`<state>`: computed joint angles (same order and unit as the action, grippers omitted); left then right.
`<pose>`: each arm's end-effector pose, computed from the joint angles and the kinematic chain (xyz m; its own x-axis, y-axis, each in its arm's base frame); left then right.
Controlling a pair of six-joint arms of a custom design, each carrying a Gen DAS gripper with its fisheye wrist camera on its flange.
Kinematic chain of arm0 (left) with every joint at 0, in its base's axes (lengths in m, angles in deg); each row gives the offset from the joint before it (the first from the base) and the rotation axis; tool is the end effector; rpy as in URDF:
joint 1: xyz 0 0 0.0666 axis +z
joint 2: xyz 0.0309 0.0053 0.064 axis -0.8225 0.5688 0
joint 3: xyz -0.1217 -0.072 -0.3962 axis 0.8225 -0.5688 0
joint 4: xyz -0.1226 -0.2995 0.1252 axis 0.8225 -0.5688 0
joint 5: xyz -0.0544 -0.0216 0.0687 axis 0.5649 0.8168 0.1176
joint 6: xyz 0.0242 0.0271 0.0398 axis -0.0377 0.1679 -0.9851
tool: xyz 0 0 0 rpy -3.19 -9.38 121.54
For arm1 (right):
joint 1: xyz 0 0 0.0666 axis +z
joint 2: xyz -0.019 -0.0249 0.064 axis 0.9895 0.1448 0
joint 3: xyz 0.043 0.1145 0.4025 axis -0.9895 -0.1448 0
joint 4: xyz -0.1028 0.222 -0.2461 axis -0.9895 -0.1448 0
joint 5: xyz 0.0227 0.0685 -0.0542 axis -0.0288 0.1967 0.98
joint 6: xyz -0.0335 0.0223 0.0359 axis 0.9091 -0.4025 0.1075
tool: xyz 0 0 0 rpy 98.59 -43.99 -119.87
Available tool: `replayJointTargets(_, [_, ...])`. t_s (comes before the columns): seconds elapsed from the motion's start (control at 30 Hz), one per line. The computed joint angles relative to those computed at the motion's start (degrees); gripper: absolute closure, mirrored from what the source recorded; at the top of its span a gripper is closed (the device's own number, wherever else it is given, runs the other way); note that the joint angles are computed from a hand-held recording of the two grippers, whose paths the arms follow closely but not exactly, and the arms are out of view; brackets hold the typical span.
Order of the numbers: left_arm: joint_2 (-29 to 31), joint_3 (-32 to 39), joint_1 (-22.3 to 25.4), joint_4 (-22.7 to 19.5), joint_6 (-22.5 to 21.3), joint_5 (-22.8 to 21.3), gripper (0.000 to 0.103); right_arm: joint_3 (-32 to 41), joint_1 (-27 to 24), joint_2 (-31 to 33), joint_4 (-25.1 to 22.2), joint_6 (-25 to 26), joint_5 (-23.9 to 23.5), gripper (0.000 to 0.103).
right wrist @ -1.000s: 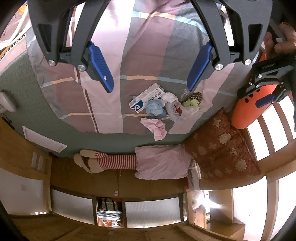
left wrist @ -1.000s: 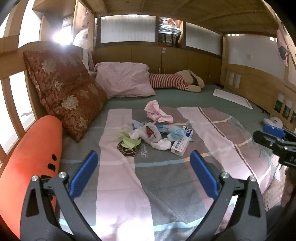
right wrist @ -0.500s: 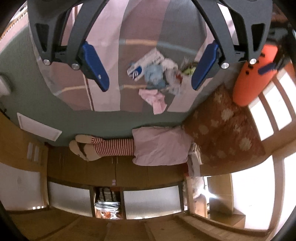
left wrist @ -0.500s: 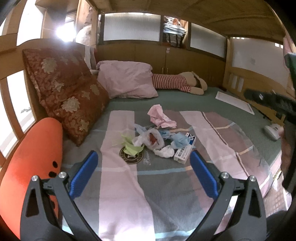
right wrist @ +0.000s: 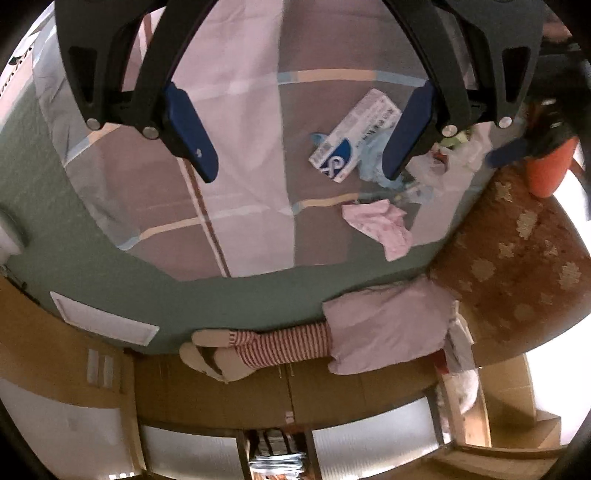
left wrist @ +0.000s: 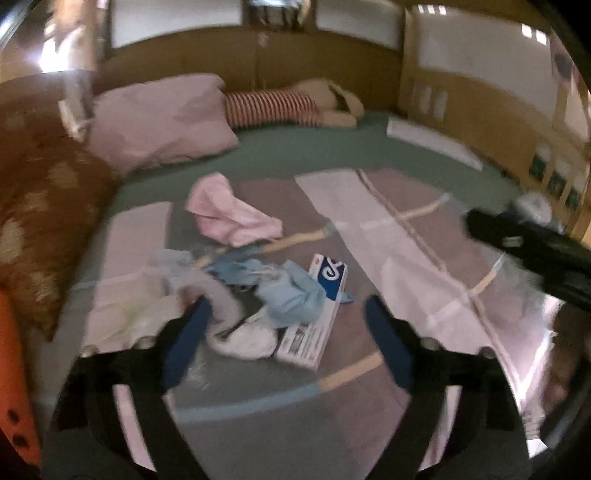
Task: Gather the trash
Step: 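Grasp the light blue cloth with the left tool while the right tool grasps the white ointment box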
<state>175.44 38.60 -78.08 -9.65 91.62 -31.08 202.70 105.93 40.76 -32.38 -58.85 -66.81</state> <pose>0.4696 -0.1817 0.5792 -0.6818 -0.1507 -0.7159 -0.2081 0.9781 -0.0078 0.5334 0.2463 0.5979 -0.6041 -0.2066 -0.7697 -0.4869 0.8603 0.1512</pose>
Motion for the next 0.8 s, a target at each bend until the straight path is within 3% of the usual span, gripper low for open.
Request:
replayJointTargets(0.03, [2.61, 2.07, 0.51, -1.08, -0.66, 1.15, 0.025, 0.76, -0.25, 0.49, -0.52, -0.22, -0.06, 0.015])
replayJointTargets(0.13, [9.27, 7.38, 2.39, -5.86, -0.42, 3.69, 0.047, 2.40, -0.82, 1.90, -2.07, -1.13, 0.10, 0.015])
replayJointTargets(0.17, [10.14, 7.64, 3.08, -6.35, 0.01, 5.30, 0.064, 2.94, -0.82, 2.44, -2.58, -1.36, 0.24, 0.015])
replayJointTargets(0.2, [10.68, 7.36, 3.83, -6.19, 0.38, 7.63, 0.089, 3.36, -0.77, 2.93, -3.21, -1.54, 0.16, 0.015])
replayJointTargets(0.27, [9.15, 4.22, 4.83, -3.52, 1.94, 9.40, 0.094, 4.73, -0.45, 4.12, -4.79, -1.52, 0.00, 0.015])
replayJointTargets(0.33, [3.57, -1.54, 4.81, 2.92, 3.23, 8.20, 0.095, 5.30, 0.25, 5.17, -6.15, -1.43, -0.11, 0.015])
replayJointTargets(0.4, [-1.04, -4.58, 4.30, 7.05, 1.51, 6.77, 0.095, 6.24, 1.38, 6.57, -7.96, -1.52, 0.47, 0.015])
replayJointTargets(0.53, [-9.51, -3.67, 1.20, 7.49, -3.36, 1.48, 0.095, 7.38, 4.06, 9.50, -12.20, -4.67, -0.78, 0.015])
replayJointTargets(0.6, [-13.07, -4.08, -0.98, 7.21, -3.16, -2.49, 0.095, 8.01, 5.97, 10.94, -12.96, -6.90, 0.37, 0.015])
replayJointTargets(0.7, [-18.10, -6.49, -6.17, 6.12, 0.18, -11.77, 0.095, 9.80, 9.07, 12.97, -12.74, -8.78, 6.96, 0.015])
replayJointTargets(0.8, [-21.37, -9.67, -13.28, 3.54, 3.86, -24.73, 0.095, 15.67, 11.80, 16.90, -15.36, -10.82, 13.21, 0.015])
